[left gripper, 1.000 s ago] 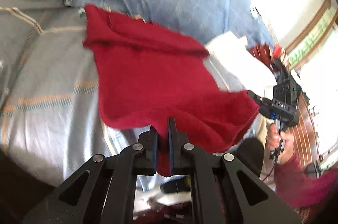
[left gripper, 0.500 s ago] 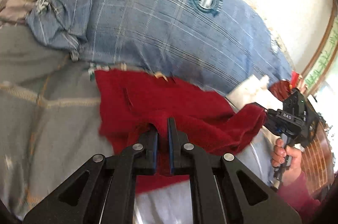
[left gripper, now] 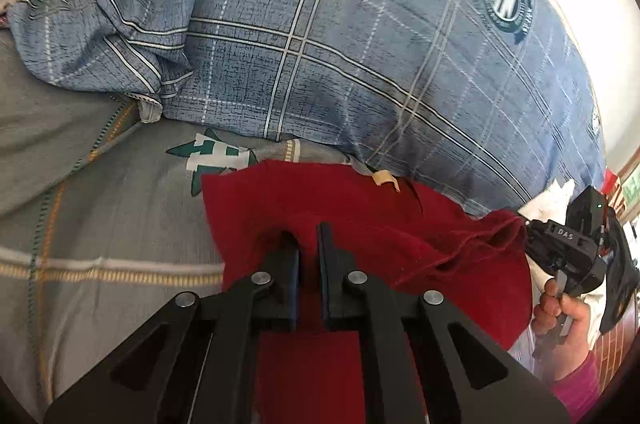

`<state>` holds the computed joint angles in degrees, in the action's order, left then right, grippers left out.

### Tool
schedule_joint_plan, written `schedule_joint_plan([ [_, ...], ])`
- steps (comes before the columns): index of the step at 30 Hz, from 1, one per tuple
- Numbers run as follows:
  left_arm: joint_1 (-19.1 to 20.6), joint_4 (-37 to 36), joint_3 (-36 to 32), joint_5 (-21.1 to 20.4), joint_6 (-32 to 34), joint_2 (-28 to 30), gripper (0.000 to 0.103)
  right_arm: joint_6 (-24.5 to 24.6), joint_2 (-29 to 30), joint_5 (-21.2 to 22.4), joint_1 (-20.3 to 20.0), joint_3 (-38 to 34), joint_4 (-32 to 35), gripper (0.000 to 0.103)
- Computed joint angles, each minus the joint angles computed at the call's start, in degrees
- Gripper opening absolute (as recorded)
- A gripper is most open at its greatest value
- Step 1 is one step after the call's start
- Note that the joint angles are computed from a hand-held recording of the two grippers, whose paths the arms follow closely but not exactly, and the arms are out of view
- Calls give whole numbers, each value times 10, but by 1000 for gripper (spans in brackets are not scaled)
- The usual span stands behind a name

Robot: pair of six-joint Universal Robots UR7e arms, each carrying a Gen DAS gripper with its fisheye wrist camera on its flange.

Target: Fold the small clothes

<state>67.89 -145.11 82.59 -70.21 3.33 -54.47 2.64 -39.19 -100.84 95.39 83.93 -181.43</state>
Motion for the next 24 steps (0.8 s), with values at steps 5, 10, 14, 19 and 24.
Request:
schedule_joint_plan([
  [5, 9, 31, -30, -15, -19, 15, 16, 49, -7, -7, -10, 3, -11, 44],
  [10, -1, 9, -6, -26, 5, -7, 61, 8, -42, -18, 9, 57, -68, 57],
  [14, -10, -43, 18, -28, 22, -18, 74, -71, -24, -50, 39, 39, -22, 56],
  [19, -20, -2, -4, 38, 31, 16, 74, -95, 55, -136, 52, -72, 89, 52],
  [24, -12, 41, -47, 123, 32, 68, 74, -89, 116, -274, 39, -155, 79, 44],
])
